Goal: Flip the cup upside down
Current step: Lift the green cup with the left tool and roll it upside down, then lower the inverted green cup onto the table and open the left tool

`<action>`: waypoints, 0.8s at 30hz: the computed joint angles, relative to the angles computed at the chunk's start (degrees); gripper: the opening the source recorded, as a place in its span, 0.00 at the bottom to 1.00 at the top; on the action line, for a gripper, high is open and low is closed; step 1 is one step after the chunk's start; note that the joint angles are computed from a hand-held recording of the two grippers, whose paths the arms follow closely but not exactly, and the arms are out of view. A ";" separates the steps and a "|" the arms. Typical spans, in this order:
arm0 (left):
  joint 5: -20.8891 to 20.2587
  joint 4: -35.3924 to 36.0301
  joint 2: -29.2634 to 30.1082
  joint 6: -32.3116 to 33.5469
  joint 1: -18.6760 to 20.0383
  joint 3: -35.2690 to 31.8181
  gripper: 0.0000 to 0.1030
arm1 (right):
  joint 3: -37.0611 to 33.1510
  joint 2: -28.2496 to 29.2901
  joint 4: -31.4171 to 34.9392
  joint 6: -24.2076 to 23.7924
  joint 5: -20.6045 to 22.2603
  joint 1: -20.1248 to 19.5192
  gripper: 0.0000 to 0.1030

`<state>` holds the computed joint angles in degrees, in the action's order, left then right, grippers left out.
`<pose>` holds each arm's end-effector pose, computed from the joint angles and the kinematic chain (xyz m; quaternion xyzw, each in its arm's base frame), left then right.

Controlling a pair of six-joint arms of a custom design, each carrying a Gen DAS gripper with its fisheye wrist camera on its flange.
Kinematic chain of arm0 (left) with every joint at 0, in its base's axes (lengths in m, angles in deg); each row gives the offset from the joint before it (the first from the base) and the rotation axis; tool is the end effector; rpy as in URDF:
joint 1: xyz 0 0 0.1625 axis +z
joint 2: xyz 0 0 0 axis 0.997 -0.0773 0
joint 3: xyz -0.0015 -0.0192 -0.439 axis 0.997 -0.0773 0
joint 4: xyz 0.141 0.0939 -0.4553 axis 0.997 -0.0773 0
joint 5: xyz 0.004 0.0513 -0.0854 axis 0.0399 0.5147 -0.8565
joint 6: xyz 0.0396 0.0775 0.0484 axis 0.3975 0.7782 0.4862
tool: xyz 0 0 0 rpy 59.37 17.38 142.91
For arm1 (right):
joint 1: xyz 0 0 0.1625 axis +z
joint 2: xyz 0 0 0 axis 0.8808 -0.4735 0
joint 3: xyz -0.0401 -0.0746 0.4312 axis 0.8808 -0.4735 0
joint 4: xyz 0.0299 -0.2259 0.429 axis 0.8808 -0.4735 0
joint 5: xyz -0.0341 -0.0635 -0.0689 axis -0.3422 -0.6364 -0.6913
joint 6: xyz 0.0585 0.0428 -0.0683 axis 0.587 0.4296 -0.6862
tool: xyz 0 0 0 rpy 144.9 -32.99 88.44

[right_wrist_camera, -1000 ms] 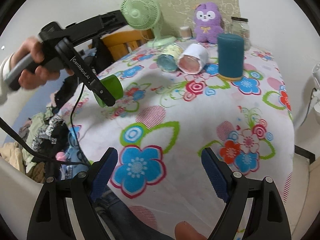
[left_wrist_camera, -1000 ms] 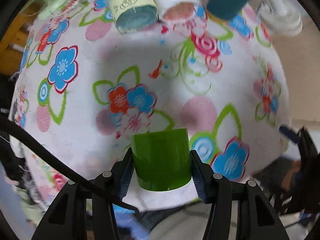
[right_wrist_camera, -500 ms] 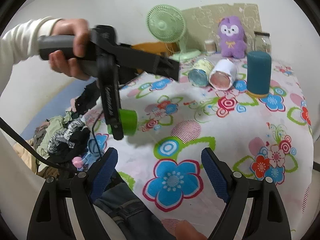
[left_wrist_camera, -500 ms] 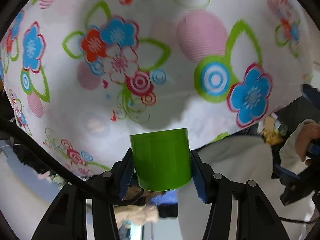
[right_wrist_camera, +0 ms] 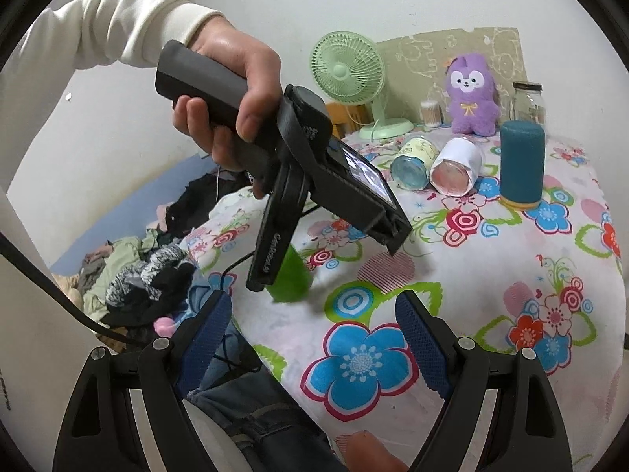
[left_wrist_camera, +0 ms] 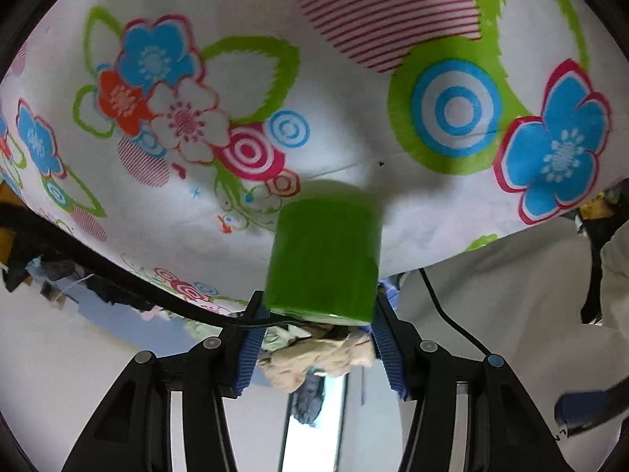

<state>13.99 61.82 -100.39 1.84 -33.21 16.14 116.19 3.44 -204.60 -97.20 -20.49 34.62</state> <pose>-0.3234 -0.7279 0.0249 0.2626 0.6070 0.5001 0.5590 0.1877 -0.5149 0.2060 0.2900 -0.8897 0.3405 0.0916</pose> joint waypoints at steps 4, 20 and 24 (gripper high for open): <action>0.06 -1.08 -0.80 0.26 -0.31 2.42 0.54 | 0.41 -0.29 -0.28 0.75 0.10 -0.46 0.85; 1.84 -5.56 -3.90 3.12 -0.17 3.94 0.91 | -0.97 0.66 0.81 0.46 -2.09 1.43 0.84; 0.86 -9.03 -6.02 3.79 0.25 4.27 0.93 | -1.55 0.92 1.28 0.63 -3.06 2.25 0.85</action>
